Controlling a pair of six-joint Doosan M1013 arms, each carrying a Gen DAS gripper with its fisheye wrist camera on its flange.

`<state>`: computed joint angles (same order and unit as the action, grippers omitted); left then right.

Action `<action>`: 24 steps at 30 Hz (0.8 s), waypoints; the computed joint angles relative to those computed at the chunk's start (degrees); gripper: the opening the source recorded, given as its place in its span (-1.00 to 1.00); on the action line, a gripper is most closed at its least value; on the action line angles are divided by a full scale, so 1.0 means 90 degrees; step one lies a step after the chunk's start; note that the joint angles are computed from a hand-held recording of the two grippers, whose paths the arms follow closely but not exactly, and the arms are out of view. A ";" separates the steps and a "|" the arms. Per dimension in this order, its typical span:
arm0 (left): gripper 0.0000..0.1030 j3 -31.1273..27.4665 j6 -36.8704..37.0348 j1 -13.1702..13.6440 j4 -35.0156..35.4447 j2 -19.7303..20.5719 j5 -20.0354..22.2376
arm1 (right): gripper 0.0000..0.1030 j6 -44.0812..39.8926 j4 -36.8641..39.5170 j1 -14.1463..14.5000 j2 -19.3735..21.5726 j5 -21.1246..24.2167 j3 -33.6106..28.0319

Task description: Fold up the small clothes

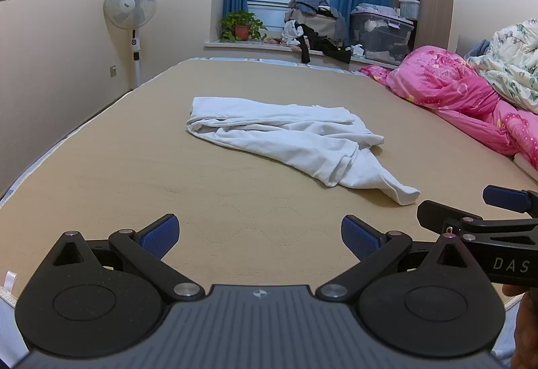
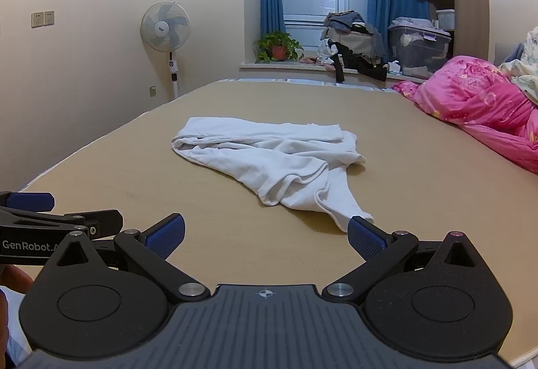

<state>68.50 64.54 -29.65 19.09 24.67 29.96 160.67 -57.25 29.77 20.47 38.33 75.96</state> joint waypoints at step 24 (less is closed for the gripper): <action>0.99 0.0011 0.0029 -0.0017 0.0028 0.0001 -0.0001 | 0.97 0.0096 -0.0111 -0.0013 -0.0058 -0.0138 0.0090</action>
<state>68.59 64.79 -29.80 19.35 24.67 29.96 161.54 -58.25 29.65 19.94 37.09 76.77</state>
